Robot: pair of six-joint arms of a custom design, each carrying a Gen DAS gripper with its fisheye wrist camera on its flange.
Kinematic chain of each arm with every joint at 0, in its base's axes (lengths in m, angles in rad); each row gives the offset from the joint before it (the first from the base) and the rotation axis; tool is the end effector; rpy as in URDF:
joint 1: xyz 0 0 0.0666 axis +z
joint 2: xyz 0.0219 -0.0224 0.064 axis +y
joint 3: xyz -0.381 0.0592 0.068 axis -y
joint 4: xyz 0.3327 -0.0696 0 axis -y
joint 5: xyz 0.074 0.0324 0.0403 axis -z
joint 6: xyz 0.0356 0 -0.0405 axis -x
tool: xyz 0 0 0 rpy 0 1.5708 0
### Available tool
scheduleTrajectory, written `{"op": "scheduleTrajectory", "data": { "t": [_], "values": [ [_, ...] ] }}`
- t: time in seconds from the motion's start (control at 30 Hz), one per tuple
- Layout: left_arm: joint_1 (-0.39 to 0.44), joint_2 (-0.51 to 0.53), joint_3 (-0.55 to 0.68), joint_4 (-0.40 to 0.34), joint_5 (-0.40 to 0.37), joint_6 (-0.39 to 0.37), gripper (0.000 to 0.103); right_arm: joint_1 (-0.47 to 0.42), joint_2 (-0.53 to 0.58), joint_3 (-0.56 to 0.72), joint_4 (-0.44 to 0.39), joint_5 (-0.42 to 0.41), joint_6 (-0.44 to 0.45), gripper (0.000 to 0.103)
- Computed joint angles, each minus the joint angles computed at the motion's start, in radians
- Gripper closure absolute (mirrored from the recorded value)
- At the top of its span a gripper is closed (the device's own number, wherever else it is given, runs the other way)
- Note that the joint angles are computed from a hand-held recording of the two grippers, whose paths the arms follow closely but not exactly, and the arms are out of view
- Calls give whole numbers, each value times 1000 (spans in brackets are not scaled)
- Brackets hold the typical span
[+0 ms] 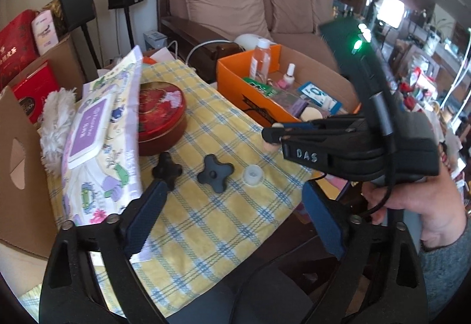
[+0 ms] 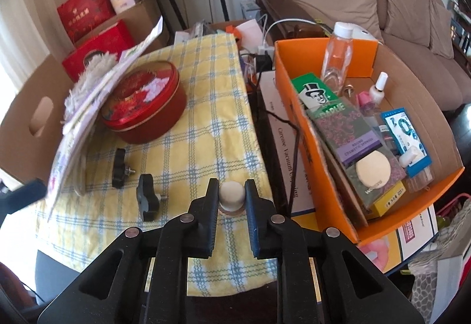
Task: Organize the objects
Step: 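Grasp the small white round cap with the right gripper, then grasp the clear plastic cap with the left gripper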
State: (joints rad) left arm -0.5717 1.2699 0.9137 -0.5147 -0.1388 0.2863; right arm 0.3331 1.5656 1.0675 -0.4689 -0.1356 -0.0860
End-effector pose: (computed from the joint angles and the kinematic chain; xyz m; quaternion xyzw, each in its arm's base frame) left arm 0.3018 -0.1888 0.3149 0.1097 0.9310 -0.0830 0.3381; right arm 0.4163 0.1487 0.2629 -0.1374 0.9428 0.1250 0.2767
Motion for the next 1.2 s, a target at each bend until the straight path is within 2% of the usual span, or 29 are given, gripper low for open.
{"op": "scheduleTrajectory", "data": {
  "t": [0.17,0.23,0.37,0.53,0.7,0.8,0.83,1.03,1.2],
  "values": [
    [-1,53,21,7,57,22,46,-25,-52,-23,-3,-15,-7,87],
    [5,80,30,12,94,30,52,-38,-76,-36,-4,-22,-12,87],
    [2,136,47,33,105,38,54,-52,-115,-58,-6,-26,-10,87],
    [-9,205,74,32,48,32,66,-60,-148,-75,-5,-31,-6,87],
    [-16,239,84,36,33,44,66,-63,-162,-85,-3,-35,-4,86],
    [-13,254,89,40,41,49,73,-61,-163,-88,-3,-35,-5,86],
    [-11,258,89,42,46,53,78,-63,-163,-89,-3,-36,-4,86],
    [12,252,78,79,115,77,79,-60,-163,-91,-2,-39,-3,86],
    [16,204,63,78,132,74,79,-52,-171,-86,-6,-37,4,86]
  ]
}}
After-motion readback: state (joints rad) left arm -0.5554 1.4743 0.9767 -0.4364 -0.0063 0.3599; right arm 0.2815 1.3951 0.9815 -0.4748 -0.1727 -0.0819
